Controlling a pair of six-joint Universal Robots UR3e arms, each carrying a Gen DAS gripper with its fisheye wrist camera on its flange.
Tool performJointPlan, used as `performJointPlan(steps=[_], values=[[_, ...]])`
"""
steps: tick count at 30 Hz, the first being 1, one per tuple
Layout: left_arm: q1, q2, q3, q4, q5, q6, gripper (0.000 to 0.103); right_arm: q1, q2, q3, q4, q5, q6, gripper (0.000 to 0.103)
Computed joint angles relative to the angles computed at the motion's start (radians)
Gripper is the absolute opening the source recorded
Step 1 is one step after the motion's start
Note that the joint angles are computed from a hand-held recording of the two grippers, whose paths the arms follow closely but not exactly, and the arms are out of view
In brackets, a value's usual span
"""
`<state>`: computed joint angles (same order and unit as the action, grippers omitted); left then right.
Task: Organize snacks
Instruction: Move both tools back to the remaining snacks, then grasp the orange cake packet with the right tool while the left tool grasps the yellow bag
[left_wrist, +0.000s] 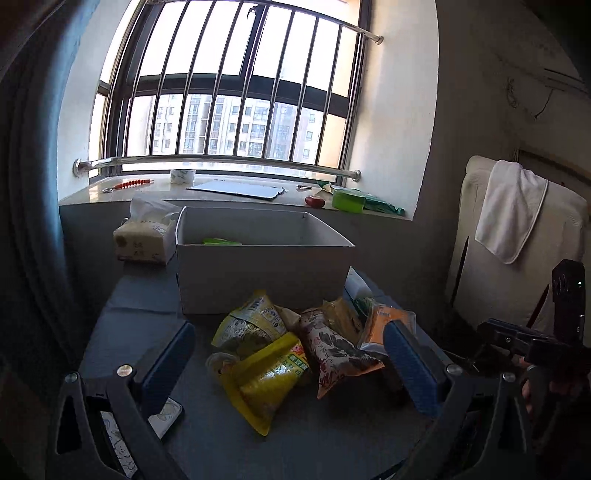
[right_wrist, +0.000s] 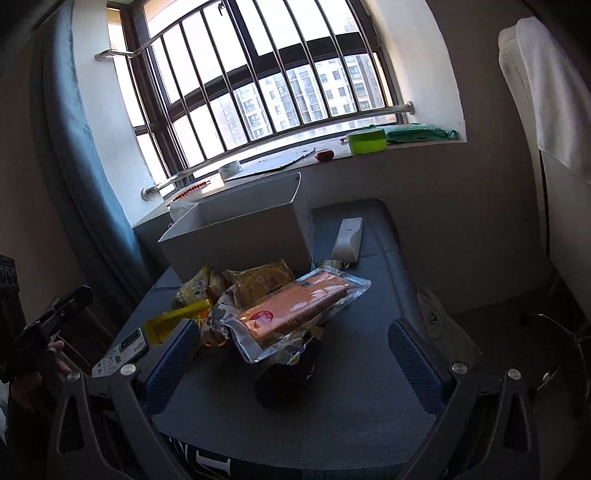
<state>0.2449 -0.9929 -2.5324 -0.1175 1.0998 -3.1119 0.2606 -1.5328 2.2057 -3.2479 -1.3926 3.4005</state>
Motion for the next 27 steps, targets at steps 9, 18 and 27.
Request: performJointPlan(steps=[9, 18, 27], values=[[-0.050, -0.058, -0.019, 0.054, 0.032, -0.012, 0.103, -0.054, 0.150, -0.027, -0.017, 0.148, 0.093, 0.103], [-0.039, -0.093, -0.026, 0.062, 0.032, -0.019, 0.103, -0.179, 0.422, -0.211, -0.023, 0.358, 0.218, 0.103], [-0.051, -0.136, -0.028, 0.082, 0.041, -0.007, 0.103, -0.067, 0.499, -0.492, 0.161, 0.115, 0.148, 0.043]])
